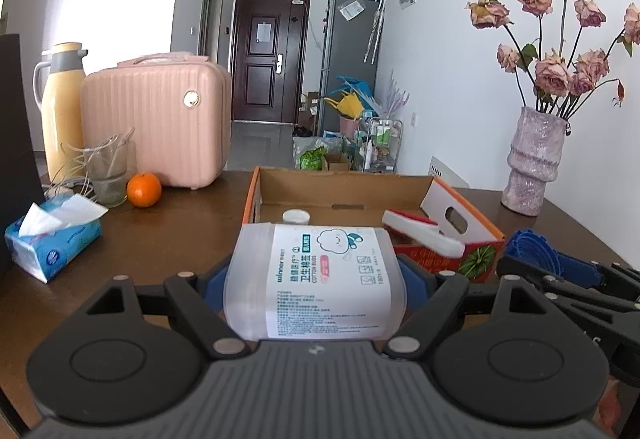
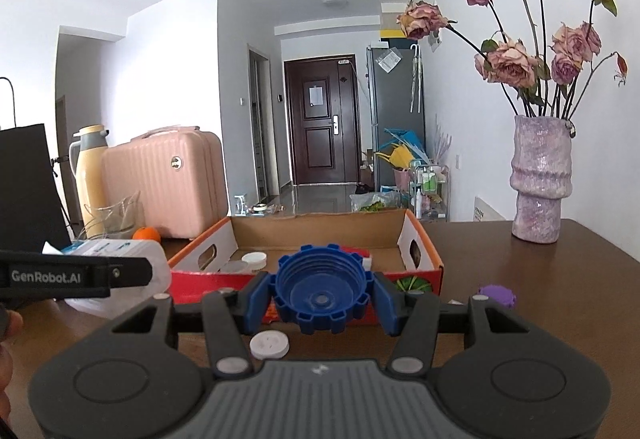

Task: Organize rigid objects
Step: 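Carry the wipes container and blue cap over the cardboard box with both grippers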

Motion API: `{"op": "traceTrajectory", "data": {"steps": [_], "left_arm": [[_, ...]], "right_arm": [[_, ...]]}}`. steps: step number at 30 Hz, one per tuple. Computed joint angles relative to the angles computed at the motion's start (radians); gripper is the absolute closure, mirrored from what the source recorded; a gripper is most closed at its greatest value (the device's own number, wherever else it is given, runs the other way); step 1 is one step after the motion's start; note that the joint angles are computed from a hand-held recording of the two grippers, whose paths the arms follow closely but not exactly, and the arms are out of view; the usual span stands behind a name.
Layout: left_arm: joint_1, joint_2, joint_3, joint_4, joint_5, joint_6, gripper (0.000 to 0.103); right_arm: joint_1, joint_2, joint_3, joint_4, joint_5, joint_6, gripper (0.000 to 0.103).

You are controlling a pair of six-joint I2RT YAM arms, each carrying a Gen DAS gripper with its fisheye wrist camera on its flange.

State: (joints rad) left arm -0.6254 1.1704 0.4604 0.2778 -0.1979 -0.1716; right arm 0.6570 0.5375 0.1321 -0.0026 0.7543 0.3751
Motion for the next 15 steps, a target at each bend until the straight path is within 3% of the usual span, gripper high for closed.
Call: {"op": "traceTrajectory", "data": {"steps": [15], "left_arm": [[0.018, 0.207, 0.166, 0.041, 0.013, -0.014, 0.020]], "right_arm": [[-0.288, 0.298, 0.058, 0.319, -0.252, -0.143, 0.050]]}}
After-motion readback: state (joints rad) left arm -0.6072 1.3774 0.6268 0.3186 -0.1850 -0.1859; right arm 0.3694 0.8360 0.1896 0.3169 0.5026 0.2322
